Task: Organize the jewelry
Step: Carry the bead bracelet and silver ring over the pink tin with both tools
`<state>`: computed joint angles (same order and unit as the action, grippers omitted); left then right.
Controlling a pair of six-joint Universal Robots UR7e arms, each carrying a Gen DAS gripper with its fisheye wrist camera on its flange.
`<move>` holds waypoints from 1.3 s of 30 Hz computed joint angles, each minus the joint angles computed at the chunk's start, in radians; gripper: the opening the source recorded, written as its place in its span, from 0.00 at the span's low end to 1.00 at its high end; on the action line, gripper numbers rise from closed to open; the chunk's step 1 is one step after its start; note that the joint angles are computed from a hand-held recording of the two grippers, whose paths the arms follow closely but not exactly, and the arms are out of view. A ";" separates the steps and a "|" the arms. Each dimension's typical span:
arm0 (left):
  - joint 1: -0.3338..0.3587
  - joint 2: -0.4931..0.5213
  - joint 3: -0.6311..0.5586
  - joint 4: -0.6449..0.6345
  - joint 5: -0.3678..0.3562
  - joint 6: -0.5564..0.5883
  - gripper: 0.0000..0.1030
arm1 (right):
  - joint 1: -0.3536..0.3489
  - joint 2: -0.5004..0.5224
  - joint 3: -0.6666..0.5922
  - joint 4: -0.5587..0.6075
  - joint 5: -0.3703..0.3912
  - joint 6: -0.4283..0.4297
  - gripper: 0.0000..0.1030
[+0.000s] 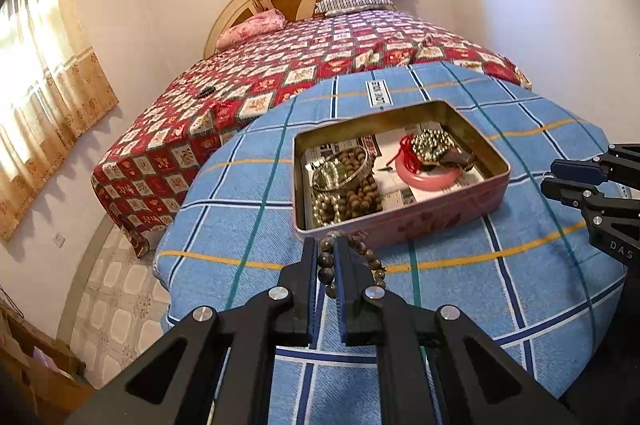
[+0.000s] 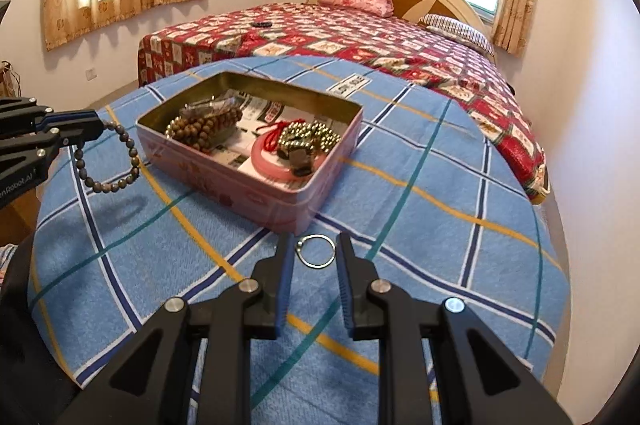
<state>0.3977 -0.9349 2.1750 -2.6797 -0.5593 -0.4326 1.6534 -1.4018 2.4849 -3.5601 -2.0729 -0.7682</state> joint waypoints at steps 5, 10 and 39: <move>-0.004 -0.011 -0.006 -0.009 0.008 0.007 0.07 | 0.012 -0.013 -0.006 0.007 0.009 0.006 0.22; -0.004 -0.006 -0.018 -0.022 0.018 0.022 0.07 | 0.022 -0.006 -0.010 0.000 0.011 0.000 0.22; 0.060 0.084 -0.152 -0.144 0.061 0.200 0.07 | 0.079 0.043 -0.124 0.017 0.020 -0.046 0.22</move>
<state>0.4578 -0.8513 2.0231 -2.8237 -0.4985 -0.2323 1.7320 -1.3590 2.3611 -3.5436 -2.0526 -0.8145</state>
